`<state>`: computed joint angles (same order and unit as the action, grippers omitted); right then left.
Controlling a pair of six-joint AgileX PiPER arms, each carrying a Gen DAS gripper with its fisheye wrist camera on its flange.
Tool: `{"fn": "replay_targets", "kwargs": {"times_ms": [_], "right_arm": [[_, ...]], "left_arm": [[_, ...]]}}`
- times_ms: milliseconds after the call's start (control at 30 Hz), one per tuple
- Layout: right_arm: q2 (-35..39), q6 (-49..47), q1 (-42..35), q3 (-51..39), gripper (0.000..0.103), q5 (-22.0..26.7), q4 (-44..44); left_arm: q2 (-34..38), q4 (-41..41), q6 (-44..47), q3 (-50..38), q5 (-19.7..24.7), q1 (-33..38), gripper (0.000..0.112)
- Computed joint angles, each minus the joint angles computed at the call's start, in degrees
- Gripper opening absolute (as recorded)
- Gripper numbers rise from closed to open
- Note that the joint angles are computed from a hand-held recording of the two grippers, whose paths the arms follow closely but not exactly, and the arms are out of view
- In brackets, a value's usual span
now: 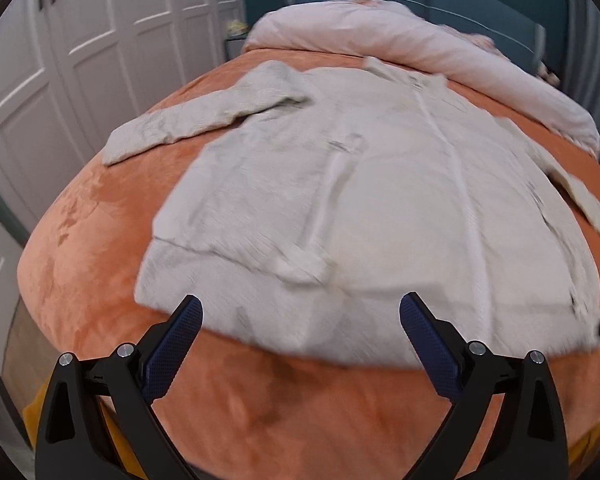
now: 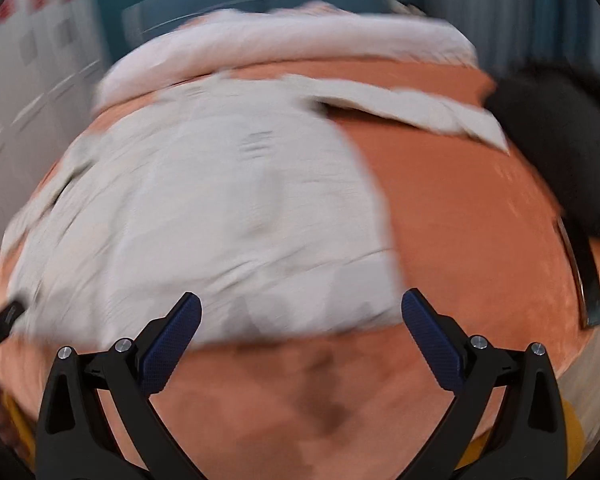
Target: Fold large clothes
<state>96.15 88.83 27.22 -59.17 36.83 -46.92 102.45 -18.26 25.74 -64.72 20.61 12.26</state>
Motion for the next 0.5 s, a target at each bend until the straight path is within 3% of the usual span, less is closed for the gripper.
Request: {"fn": "replay_targets", "kwargs": {"times_ms": [67, 233, 400, 500], "right_arm": [[-0.8, -2.2, -8.5, 1.5, 0.098, -4.7, 2.2], [4.7, -14.9, -26.4, -4.6, 0.098, -9.0, 7.8], [17.2, -36.0, -40.3, -18.9, 0.098, -13.0, 27.2], [23.9, -44.2, -45.5, -27.3, 0.098, -11.8, 38.2]], "left_arm": [[3.3, 1.2, -2.3, -4.3, 0.6, 0.8, 0.098], [11.5, 8.9, -12.4, -15.5, 2.3, 0.8, 0.098], [19.0, 11.3, -18.0, -27.3, 6.7, 0.3, 0.098], [22.6, 11.7, -19.3, -33.1, 9.2, -0.3, 0.098]]}}
